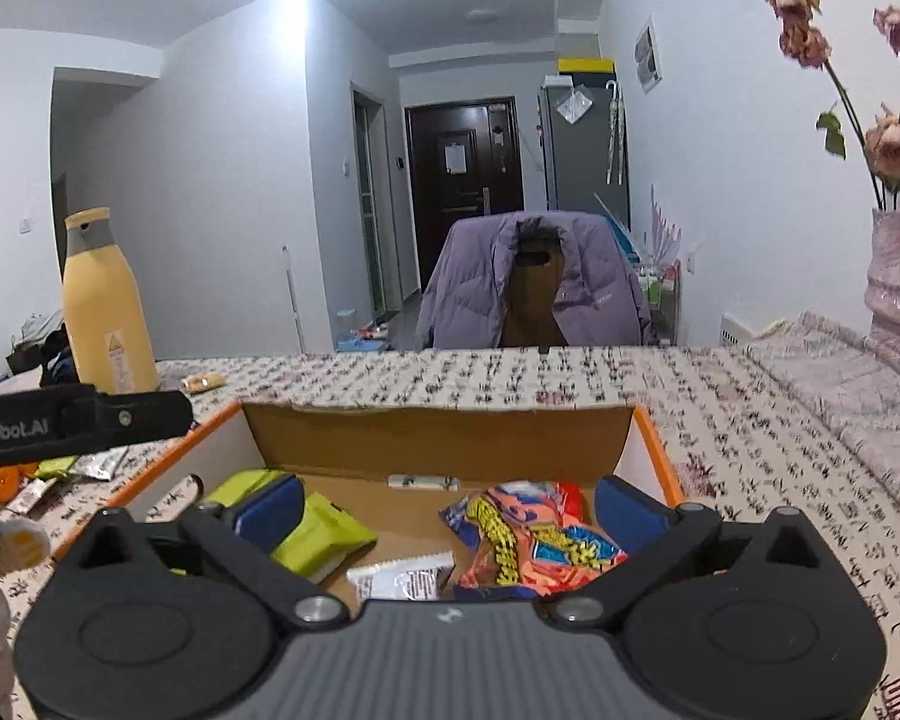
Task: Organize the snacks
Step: 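Withdraw both tools from the box toward the snack pile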
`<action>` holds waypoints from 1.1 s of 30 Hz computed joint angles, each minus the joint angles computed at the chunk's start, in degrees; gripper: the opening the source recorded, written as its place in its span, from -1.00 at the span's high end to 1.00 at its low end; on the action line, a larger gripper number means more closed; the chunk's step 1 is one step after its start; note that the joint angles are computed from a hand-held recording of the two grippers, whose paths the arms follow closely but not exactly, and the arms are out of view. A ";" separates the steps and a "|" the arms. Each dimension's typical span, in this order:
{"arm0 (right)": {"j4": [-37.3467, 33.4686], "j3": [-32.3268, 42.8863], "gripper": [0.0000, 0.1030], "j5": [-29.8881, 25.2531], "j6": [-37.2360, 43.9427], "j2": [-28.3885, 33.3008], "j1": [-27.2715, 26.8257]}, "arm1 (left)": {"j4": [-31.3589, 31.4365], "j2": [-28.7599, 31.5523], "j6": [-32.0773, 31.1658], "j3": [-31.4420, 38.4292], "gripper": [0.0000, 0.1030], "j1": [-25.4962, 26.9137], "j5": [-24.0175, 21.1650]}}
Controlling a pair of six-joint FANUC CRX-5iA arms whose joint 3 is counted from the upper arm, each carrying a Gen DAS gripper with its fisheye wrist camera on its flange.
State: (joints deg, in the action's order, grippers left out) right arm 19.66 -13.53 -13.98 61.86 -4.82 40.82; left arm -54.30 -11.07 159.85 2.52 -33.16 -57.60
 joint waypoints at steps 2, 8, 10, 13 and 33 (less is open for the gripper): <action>1.02 -0.65 -1.00 0.45 -0.81 -1.01 0.17 | 0.20 -0.35 -0.04 0.35 -1.00 -0.28 -0.29; 3.33 -2.51 -1.00 0.11 -2.92 -3.77 0.59 | -0.96 -1.89 -0.30 0.71 -1.00 -2.86 -3.02; 3.83 -3.27 -1.00 -0.41 -3.60 -4.76 0.80 | -1.25 -2.55 -0.25 0.46 -1.00 -3.73 -4.00; 3.93 -4.56 -1.00 -1.36 -3.68 -6.48 1.26 | -2.18 -3.44 0.26 -0.05 -1.00 -5.51 -6.11; 1.41 -14.30 -1.00 -7.27 -2.02 -16.71 3.51 | -4.33 -7.28 3.84 -7.40 -1.00 -16.51 -15.80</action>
